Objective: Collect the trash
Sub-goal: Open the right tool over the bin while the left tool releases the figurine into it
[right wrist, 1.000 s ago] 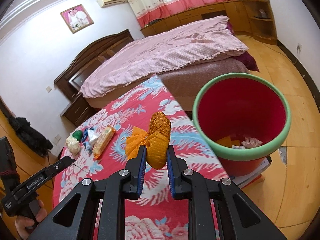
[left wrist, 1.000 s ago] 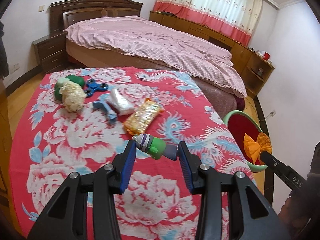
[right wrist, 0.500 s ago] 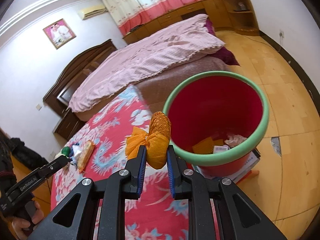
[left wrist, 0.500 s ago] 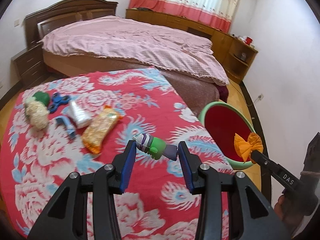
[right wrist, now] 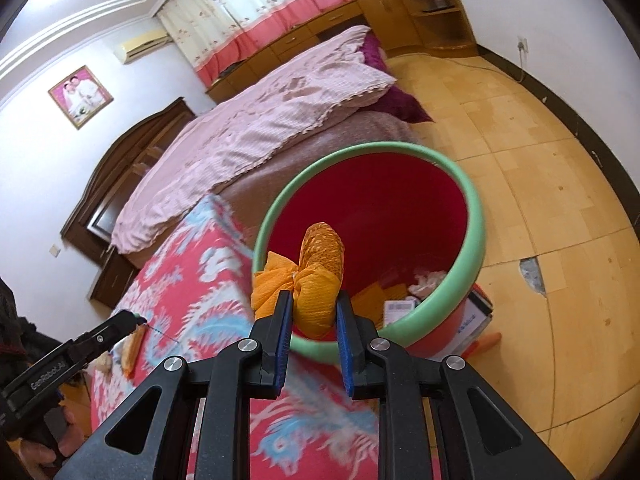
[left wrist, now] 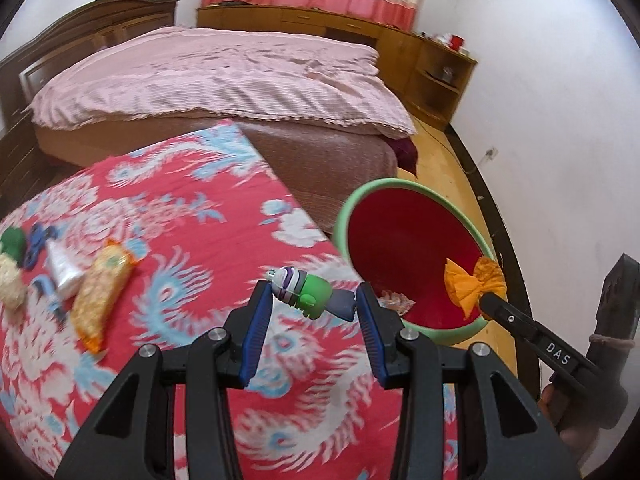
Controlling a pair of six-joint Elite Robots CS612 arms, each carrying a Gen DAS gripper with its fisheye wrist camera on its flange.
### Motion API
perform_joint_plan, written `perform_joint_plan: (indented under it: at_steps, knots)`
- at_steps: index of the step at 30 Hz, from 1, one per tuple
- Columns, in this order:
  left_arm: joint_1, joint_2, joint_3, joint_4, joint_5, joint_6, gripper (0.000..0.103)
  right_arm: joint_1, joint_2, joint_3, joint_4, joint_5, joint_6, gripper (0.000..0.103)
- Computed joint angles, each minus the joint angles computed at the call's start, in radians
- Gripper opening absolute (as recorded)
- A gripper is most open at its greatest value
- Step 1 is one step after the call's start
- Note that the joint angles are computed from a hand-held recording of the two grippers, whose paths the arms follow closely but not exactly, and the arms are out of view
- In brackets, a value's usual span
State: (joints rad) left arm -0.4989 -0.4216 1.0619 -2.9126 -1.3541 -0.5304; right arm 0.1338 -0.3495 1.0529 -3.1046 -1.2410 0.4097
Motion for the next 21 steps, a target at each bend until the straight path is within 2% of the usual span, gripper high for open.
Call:
perform_joint_plan:
  at_steps: [4,11,21]
  knots:
    - [-0.002,0.036,-0.071,0.047,-0.027,0.023,0.043,-0.003,0.010,-0.020,0.015,-0.024,0.000,0.026]
    - [-0.005,0.079,-0.151,0.096,-0.066,0.056,0.043,-0.006,0.024,-0.039,0.015,-0.046,0.006,0.027]
    - [-0.008,0.131,-0.252,0.157,-0.102,0.101,0.044,-0.016,0.028,-0.036,-0.027,-0.070,0.055,0.033]
